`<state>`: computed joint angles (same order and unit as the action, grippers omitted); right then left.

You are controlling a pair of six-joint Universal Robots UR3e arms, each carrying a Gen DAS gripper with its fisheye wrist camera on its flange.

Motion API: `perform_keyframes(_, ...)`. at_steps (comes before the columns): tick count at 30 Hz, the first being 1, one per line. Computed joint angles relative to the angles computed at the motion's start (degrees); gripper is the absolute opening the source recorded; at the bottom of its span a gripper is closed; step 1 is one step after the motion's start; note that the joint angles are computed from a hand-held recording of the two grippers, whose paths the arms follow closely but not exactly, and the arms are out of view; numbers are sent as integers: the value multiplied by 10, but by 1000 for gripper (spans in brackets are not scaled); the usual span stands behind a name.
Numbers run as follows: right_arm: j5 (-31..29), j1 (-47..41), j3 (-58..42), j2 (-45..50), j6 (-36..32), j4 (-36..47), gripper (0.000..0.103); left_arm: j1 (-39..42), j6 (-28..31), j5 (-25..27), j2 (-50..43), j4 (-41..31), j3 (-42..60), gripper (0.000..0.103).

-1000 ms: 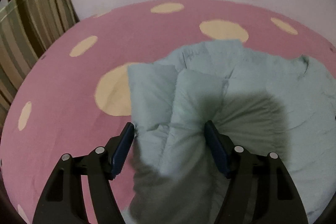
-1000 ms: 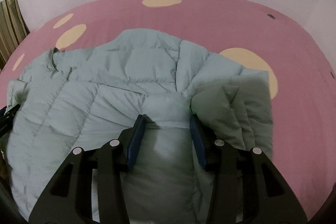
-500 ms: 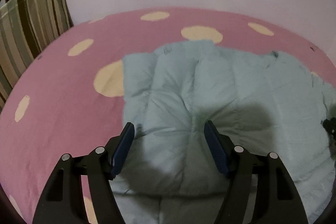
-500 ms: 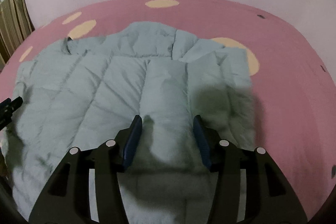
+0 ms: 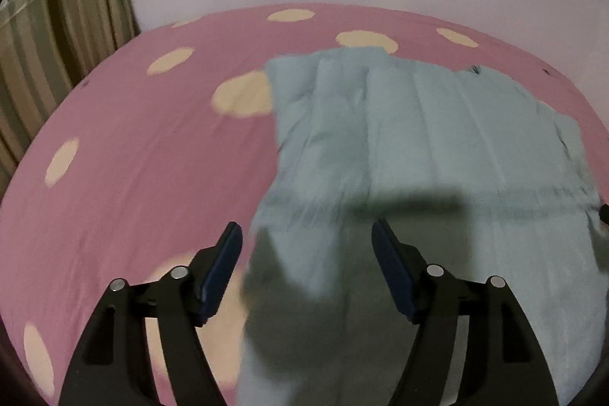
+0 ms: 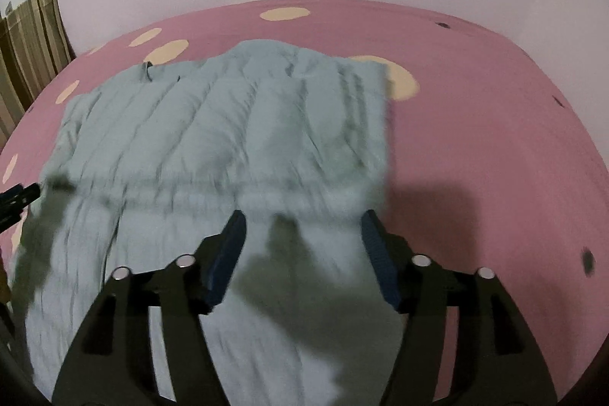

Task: Fold large clothes
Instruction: 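Grasp the jacket hem with the left gripper while the right gripper grasps the hem beside it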

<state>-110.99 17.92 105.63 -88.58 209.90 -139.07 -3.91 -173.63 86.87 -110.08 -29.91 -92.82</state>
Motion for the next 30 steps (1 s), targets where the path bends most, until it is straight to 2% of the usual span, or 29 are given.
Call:
perform_keyframes(4, -11, 33, 88, -113, 59, 55, 67, 59, 33, -35, 148, 19, -188, 72)
perform_keyframes(6, -20, 60, 116, -153, 98, 89, 67, 85, 49, -52, 205, 13, -249, 74)
perform_keyframes(10, -52, 129, 148, -204, 181, 150, 73, 159, 105, -109, 338, -50, -357, 75)
perform_keyframes(15, -49, 182, 191, -245, 260, 179, 74, 229, 162, -172, 437, -129, -425, 76)
perform_keyframes(18, -33, 192, 211, -259, 284, 165, 74, 255, 185, -199, 480, -162, -447, 76)
perform_keyframes(23, -38, 238, 208, -250, 324, 175, 74, 298, 235, -238, 541, -244, -459, 75)
perform_keyframes(26, -39, 263, 209, -252, 346, 179, 65, 316, 261, -247, 575, -287, -464, 73)
perform_keyframes(29, -45, 288, 201, -252, 370, 192, 47, 324, 278, -247, 603, -309, -470, 64)
perform_keyframes(30, -43, 294, 199, -253, 374, 194, 39, 332, 289, -250, 616, -326, -472, 58)
